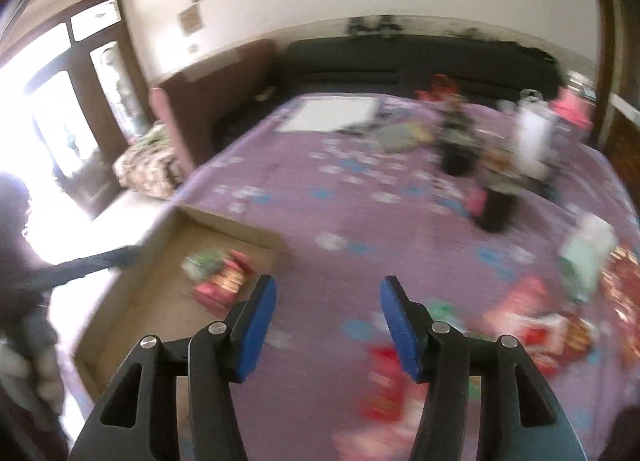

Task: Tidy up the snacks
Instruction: 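Carry both snacks to the cardboard tray and open both grippers to drop them, then grasp a red candy bar with the left gripper while the right gripper grasps a white-red packet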

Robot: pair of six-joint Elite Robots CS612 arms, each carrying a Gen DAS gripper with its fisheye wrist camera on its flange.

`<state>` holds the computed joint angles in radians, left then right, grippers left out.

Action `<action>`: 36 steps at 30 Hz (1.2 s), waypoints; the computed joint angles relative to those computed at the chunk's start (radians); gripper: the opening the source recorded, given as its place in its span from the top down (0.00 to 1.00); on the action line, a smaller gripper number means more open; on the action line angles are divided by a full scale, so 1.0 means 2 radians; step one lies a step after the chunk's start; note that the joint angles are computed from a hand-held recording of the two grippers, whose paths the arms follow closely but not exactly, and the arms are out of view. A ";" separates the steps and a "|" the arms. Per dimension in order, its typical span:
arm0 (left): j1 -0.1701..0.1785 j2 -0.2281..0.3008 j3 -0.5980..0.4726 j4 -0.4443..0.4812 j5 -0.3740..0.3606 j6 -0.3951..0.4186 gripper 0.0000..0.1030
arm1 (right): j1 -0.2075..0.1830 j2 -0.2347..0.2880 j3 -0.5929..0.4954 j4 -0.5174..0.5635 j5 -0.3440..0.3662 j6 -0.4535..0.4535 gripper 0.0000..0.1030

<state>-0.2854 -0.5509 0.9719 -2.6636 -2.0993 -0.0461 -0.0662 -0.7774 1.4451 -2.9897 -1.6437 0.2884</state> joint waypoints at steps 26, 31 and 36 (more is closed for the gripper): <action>-0.039 -0.055 0.113 -0.001 0.000 0.070 0.34 | -0.024 -0.009 0.075 0.020 0.073 0.061 0.67; -0.058 -0.042 0.092 0.036 0.020 0.096 0.34 | -0.019 -0.025 0.106 0.007 0.039 0.063 0.67; -0.079 -0.022 0.063 0.046 0.050 0.107 0.34 | -0.021 -0.032 0.124 -0.007 0.012 0.068 0.66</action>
<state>-0.4429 -0.5953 1.0983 -2.5717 -1.9989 0.1686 -0.1074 -0.8415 1.6923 -3.0031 -1.6202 0.4237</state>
